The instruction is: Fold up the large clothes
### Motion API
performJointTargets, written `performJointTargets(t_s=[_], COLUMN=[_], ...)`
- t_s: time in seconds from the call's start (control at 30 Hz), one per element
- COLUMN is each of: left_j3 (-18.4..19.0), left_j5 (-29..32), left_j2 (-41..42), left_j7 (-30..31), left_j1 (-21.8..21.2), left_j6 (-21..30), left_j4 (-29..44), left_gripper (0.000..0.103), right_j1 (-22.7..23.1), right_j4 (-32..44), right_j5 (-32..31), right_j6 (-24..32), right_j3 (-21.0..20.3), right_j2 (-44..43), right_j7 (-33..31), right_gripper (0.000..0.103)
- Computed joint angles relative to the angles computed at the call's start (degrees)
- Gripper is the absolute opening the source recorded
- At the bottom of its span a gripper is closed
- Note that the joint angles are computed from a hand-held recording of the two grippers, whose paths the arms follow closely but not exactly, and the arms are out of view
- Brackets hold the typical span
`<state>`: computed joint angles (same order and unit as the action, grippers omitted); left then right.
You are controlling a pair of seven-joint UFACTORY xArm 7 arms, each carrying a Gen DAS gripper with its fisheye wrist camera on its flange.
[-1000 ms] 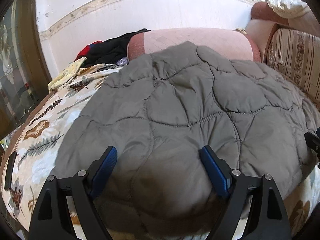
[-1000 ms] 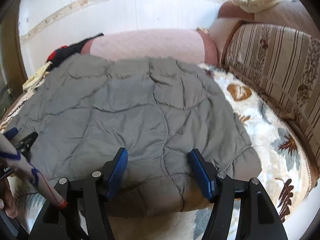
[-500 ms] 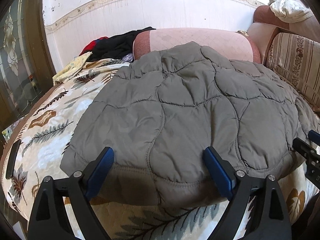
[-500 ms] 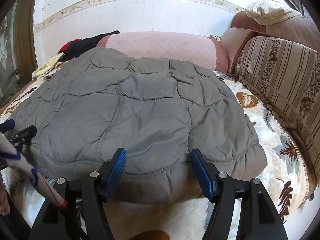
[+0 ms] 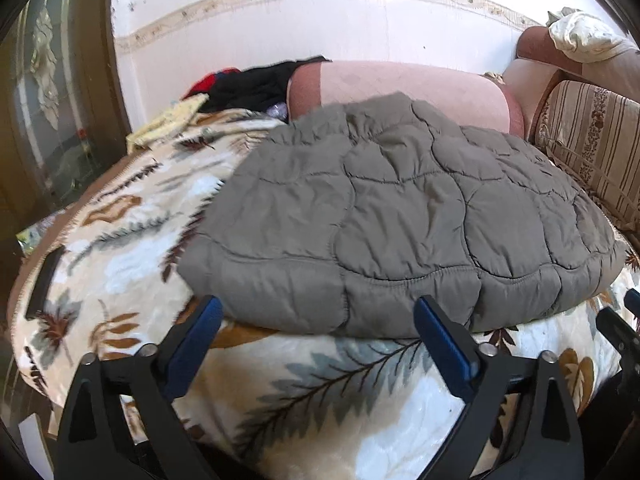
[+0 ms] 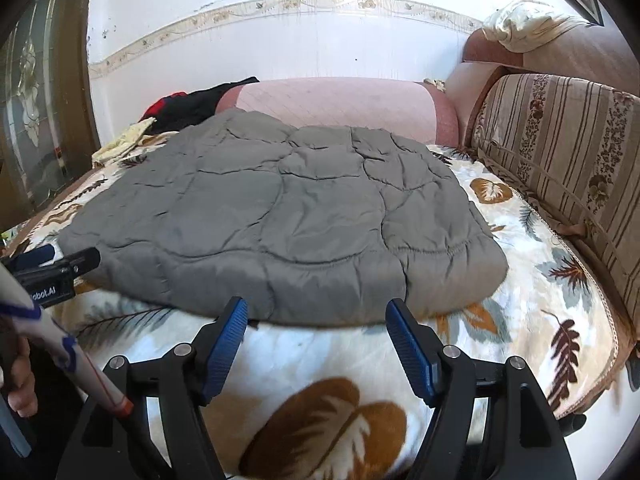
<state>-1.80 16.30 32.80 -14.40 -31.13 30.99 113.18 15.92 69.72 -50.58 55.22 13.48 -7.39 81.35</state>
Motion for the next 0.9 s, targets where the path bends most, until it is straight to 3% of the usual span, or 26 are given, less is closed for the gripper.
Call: performJointTargets(t_s=[0.23, 0.37, 0.6, 0.73, 0.9], left_j3=[0.43, 2.73, 2.69, 1.73, 3.30], left_j5=[2.62, 8.43, 15.10, 15.50, 22.70], left_j2=[-5.59, -8.85, -10.88, -10.95, -11.73], left_j7=[-1.72, -6.17, -9.69, -9.41, -13.77], left_j1=[-0.32, -2.09, -2.05, -1.29, -3.11], left_j6=[-3.15, -4.74, -3.76, -2.85, -2.59], left_j4=[-6.76, -10.11, -10.53, -9.90, -11.18], left_gripper=[0.101, 0.103, 0.103, 0.103, 0.103], right_j1=[1.12, 1.23, 1.44, 1.47, 2.28], right_j4=[0.34, 1.41, 3.36, 4.48, 5.67], right_j5=[1.21, 1.79, -0.66, -1.14, -1.13], right_j6=[1.77, 3.42, 6.59, 7.15, 7.88], right_j3=[1.18, 1.92, 2.86, 3.37, 3.37], right_j2=[-1.35, -1.67, -2.58, -2.10, -0.95], right_j7=[-0.01, -0.53, -0.01, -0.15, -0.34], right_gripper=[0.079, 0.081, 0.087, 0.088, 0.090])
